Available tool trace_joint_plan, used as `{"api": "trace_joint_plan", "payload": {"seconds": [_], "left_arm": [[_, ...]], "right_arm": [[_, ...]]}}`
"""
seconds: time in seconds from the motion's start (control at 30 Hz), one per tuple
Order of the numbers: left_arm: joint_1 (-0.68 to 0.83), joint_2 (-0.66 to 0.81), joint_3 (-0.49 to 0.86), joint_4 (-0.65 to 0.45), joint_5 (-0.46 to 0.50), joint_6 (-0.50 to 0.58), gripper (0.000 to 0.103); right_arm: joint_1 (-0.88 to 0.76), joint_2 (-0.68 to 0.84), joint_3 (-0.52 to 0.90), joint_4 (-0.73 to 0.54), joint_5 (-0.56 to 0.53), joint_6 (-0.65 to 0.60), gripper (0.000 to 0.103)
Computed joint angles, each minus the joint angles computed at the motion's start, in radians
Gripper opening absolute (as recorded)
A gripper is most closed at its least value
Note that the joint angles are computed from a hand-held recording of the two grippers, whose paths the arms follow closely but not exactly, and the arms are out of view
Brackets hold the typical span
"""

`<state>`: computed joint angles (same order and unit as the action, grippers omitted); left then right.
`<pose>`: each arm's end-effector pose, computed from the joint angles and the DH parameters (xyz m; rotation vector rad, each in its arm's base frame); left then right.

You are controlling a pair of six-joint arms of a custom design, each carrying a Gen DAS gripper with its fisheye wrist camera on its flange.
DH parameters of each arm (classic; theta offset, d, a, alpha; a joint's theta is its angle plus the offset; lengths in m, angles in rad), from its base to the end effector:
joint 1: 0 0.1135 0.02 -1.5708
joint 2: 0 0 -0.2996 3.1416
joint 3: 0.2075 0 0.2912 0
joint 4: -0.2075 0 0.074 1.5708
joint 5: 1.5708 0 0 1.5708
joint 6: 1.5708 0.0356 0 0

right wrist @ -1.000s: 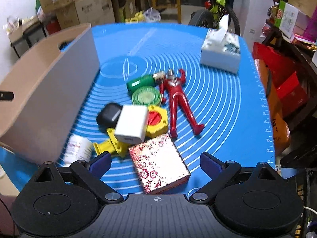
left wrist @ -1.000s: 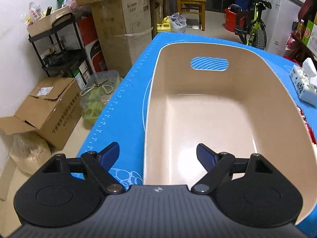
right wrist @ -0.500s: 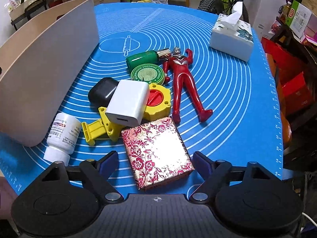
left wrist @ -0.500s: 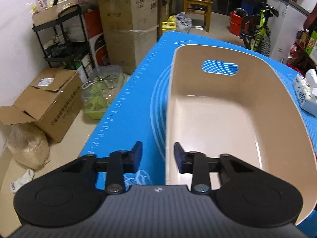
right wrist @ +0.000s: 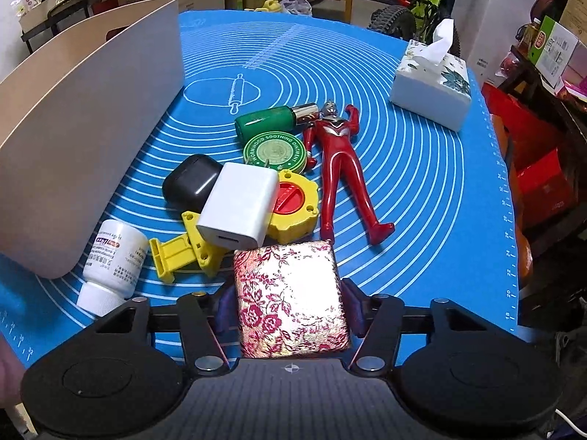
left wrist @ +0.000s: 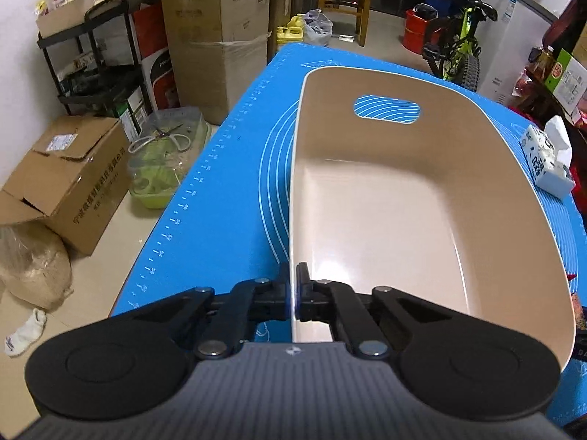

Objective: Organize rigid objects
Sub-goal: 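Lift the pink floral box with the right tool and drop it into the basket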

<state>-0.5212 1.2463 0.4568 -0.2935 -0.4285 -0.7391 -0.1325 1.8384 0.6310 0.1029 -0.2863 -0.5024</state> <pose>0.1961 -0.0955 0.1434 -0.4067 2.4722 0.0729 0.3039 -0.0304 0.0608 -0.5673 2.5468 0.1638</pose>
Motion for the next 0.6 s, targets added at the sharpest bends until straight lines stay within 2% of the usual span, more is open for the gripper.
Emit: {"api": "trace_joint_plan", "payload": {"seconds": [0.33, 0.6], "left_arm": [[-0.017, 0.006, -0.001, -0.002, -0.024, 0.005, 0.005], [-0.018, 0.011, 0.000, 0.003, -0.023, -0.004, 0.004]], "right_arm": [[-0.016, -0.090, -0.040, 0.017, 0.010, 0.066, 0.060], [0.021, -0.288, -0.098, 0.043, 0.014, 0.154, 0.060]]}}
